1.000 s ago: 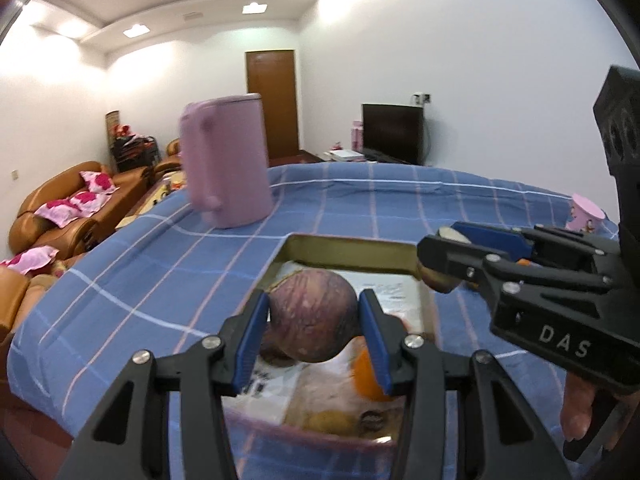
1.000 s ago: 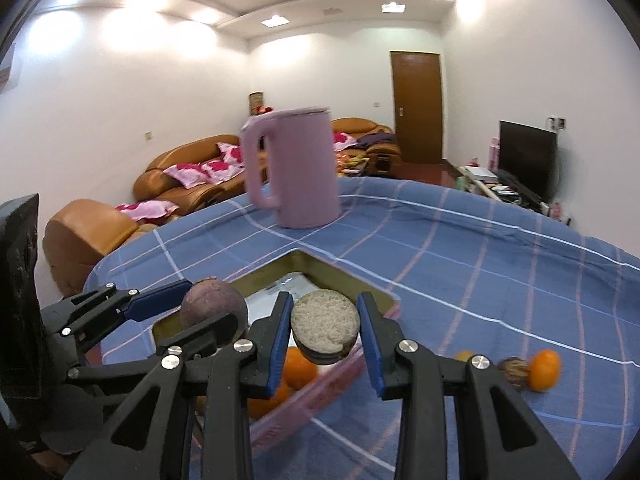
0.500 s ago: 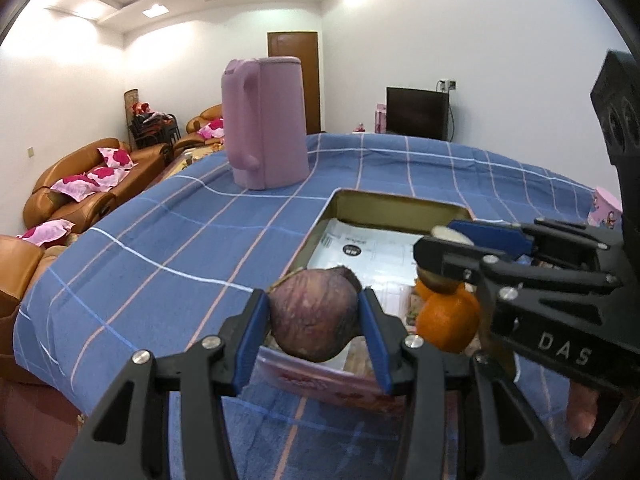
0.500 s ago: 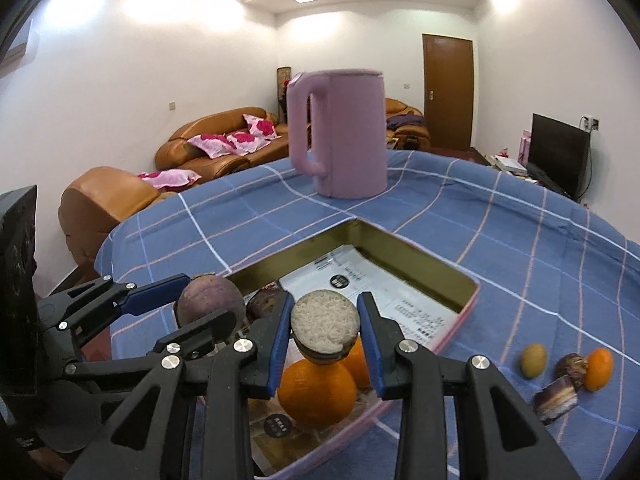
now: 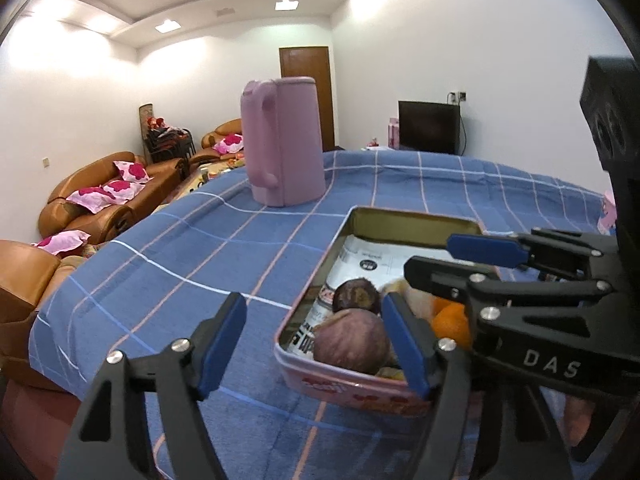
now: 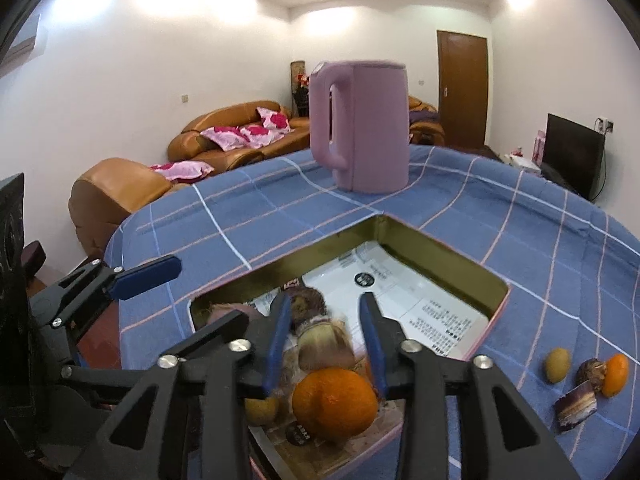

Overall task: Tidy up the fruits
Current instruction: 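Open the left gripper to drop the purple fruit into the tin while the right gripper releases the slice, then grasp the chocolate-layered cake roll with the right gripper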

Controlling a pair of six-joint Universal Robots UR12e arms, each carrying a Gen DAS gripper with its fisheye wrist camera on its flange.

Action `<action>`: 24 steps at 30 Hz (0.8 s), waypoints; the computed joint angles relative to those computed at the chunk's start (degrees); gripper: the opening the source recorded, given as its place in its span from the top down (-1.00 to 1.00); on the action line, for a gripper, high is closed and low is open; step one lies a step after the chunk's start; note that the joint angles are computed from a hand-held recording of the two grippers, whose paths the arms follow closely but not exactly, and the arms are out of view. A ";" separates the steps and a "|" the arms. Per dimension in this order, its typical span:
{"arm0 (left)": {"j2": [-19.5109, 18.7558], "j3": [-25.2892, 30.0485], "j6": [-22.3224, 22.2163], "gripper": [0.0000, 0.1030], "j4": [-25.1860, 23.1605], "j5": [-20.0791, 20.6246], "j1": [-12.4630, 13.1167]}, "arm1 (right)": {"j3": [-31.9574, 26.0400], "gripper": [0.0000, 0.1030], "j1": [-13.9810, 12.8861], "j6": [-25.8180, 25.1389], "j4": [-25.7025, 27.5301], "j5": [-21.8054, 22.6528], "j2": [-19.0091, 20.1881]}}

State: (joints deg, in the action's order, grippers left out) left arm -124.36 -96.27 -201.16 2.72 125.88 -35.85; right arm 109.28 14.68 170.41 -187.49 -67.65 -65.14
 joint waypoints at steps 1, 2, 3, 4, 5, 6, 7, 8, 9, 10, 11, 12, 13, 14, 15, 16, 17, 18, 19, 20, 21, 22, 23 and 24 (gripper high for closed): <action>0.04 0.06 0.22 -0.55 0.33 0.09 -0.11 | 0.23 0.04 -0.24 0.36 -0.39 0.19 -0.20; -0.04 0.37 0.83 -0.59 0.78 0.39 -0.37 | 0.66 0.02 -0.60 0.62 -1.07 0.55 -0.52; -0.08 0.52 1.34 -0.63 1.07 0.57 -0.58 | 1.25 0.01 -1.07 0.72 -1.89 0.72 -0.96; -0.23 0.91 2.21 -0.63 1.64 0.58 -0.87 | 1.74 -0.01 -1.45 0.77 -2.59 0.44 -1.34; -0.31 1.15 2.64 -0.63 2.11 0.36 -1.04 | 2.61 -0.04 -2.11 0.99 -3.74 -0.33 -1.99; -0.34 1.32 2.78 -0.65 2.53 0.09 -1.16 | 3.13 -0.05 -2.57 1.24 -4.29 -0.92 -2.45; -0.48 1.75 3.00 -0.66 2.81 -0.42 -1.30 | 3.82 -0.06 -3.27 1.44 -4.81 -1.95 -3.03; -0.65 2.20 3.38 -0.66 3.11 -1.04 -1.44 | 4.28 -0.07 -3.70 1.44 -5.05 -2.76 -3.40; -0.86 2.70 3.86 -0.66 3.22 -1.50 -1.61 | 4.98 -0.07 -4.39 1.30 -5.34 -4.11 -3.92; -1.06 3.14 4.25 -0.66 3.08 -1.73 -1.76 | 5.35 -0.07 -4.80 1.14 -5.34 -5.10 -4.19; -1.32 3.79 4.73 -0.66 2.67 -2.04 -1.94 | 5.81 -0.07 -5.33 0.85 -5.11 -6.48 -4.52; -1.59 4.41 5.13 -0.66 2.26 -2.47 -2.08 | 6.18 -0.07 -5.89 0.57 -4.76 -8.20 -4.75; -1.85 5.01 5.36 -0.66 1.89 -2.91 -2.17 | 6.47 -0.07 -6.29 0.66 -4.53 -9.66 -4.88; -2.10 5.60 5.51 -0.66 1.41 -3.53 -2.27 | 6.73 -0.07 -6.74 0.97 -4.17 -11.13 -4.98; -2.33 6.11 5.62 -0.66 0.95 -4.09 -2.33 | 6.91 -0.07 -7.22 1.42 -3.61 -12.22 -5.04; -2.63 6.69 5.78 -0.66 0.56 -4.59 -2.42 | 6.98 -0.07 -7.63 1.88 -2.94 -12.83 -5.05; -2.98 7.37 6.08 -0.66 0.04 -5.07 -2.52 | 7.01 -0.07 -8.04 2.31 -2.20 -13.36 -5.04; -3.32 8.12 6.23 -0.66 -0.98 -5.29 -2.64 | 6.96 -0.07 -8.35 2.43 -1.44 -13.76 -4.98; -3.51 8.65 6.21 -0.66 -1.81 -5.35 -2.77 | 6.90 -0.07 -8.50 2.32 -0.74 -13.97 -4.89; -3.75 9.17 6.24 -0.66 -2.46 -5.71 -2.86 | 6.58 -0.07 -8.62 2.05 0.47 -13.88 -4.75; -3.95 9.63 6.38 -0.66 -2.94 -6.14 -2.88 | 6.47 -0.07 -8.72 1.84 1.25 -13.71 -4.77; -4.18 10.11 6.53 -0.66 -3.48 -6.28 -2.95 | 6.20 -0.07 -8.68 1.68 2.10 -13.60 -4.68; -4.42 10.59 6.73 -0.66 -3.96 -6.29 -3.04 | 5.91 -0.07 -8.63 1.38 3.16 -13.38 -4.61; -4.65 11.04 6.94 -0.66 -4.31 -6.33 -3.14 | 5.75 -0.07 -8.60 1.07 3.81 -13.21 -4.53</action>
State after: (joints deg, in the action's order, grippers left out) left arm -129.01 -85.22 -194.22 -1.59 119.56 -39.00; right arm 115.02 6.08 171.48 -183.68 -80.87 -69.68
